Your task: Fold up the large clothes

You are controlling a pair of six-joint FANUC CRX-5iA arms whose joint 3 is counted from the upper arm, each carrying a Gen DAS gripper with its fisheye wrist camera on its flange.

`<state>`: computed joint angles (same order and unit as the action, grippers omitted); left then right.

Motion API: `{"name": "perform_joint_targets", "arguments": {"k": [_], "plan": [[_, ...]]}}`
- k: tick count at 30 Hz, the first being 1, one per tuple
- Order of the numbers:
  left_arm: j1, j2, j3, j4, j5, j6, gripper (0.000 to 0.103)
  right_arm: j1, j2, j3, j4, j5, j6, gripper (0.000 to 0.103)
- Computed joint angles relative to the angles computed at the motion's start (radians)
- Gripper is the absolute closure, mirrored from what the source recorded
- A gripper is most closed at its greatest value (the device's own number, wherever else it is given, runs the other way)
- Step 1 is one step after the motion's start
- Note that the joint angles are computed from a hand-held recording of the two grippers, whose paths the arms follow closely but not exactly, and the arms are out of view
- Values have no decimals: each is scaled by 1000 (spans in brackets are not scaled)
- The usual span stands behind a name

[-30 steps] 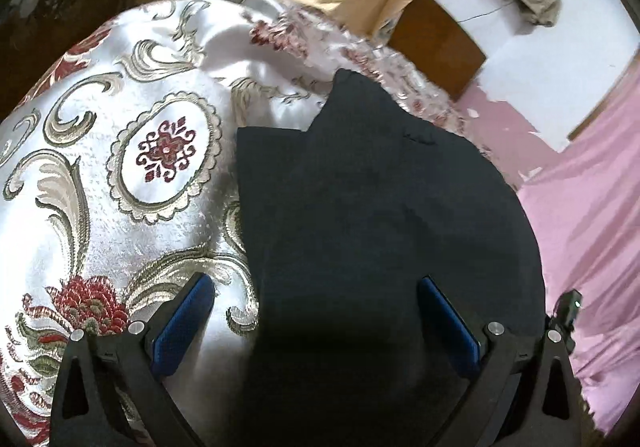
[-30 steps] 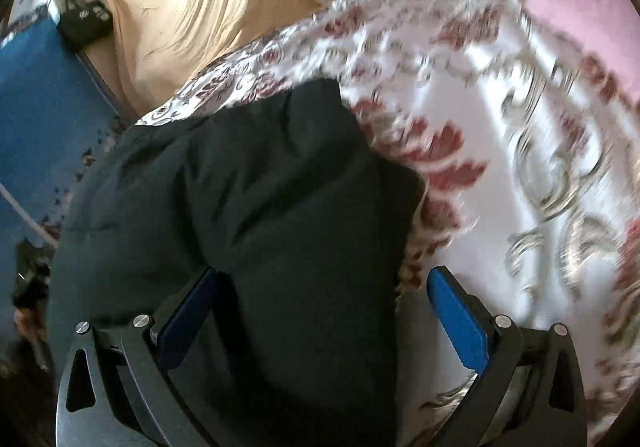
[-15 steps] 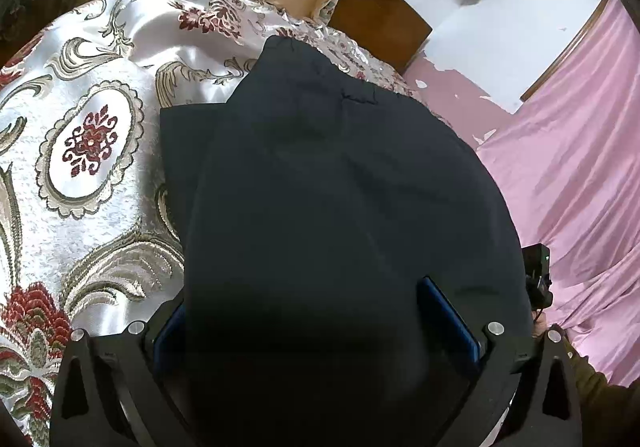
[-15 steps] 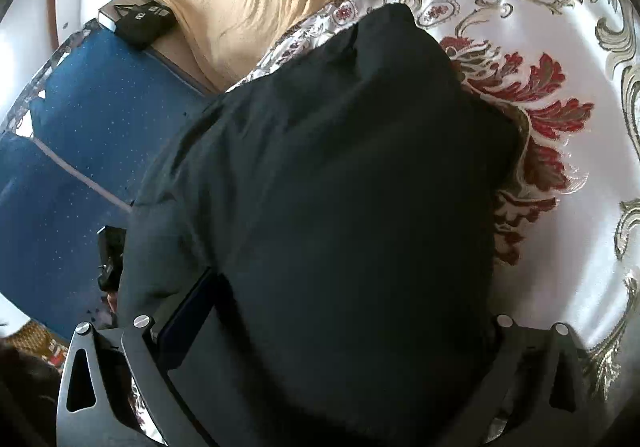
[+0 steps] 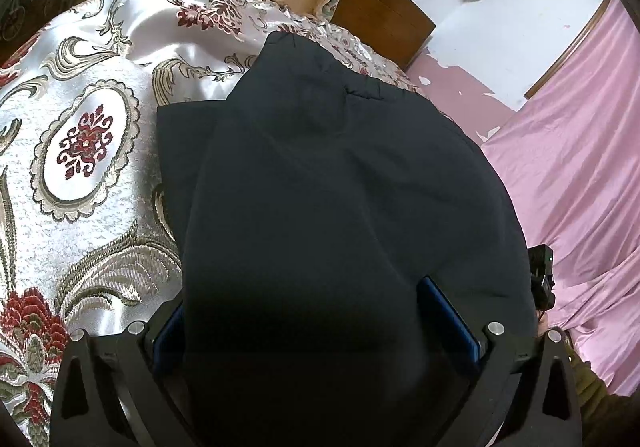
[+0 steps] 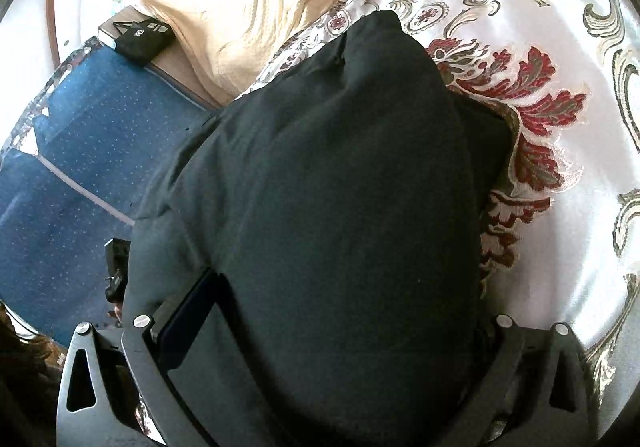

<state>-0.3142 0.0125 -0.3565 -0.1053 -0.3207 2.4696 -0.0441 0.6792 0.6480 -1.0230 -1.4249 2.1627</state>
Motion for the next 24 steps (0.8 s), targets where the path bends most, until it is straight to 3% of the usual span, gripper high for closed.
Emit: {"name": "perform_joint_targets", "arguments": {"k": [11,15,17,19,22,24], "plan": [[5,-10,-23,24,20,-22,0,38,-70,-80,73,67,-68,1],[-8,4,27,-8,-63,22,0,81,-100,-97,162,99,-188,1],[-23,20,80,-13,-155,30,15,103,-120,-110,200,121,-244,2],[-62,37,170,-101,-287,100,42,135,-155,-139,255,153,-275,11],[-102,57,262,-167,-425,220,68,146,-196,-175,277,170,-293,37],[-141,67,324,-228,-500,287,77,133,-222,-195,261,177,-301,62]]}}
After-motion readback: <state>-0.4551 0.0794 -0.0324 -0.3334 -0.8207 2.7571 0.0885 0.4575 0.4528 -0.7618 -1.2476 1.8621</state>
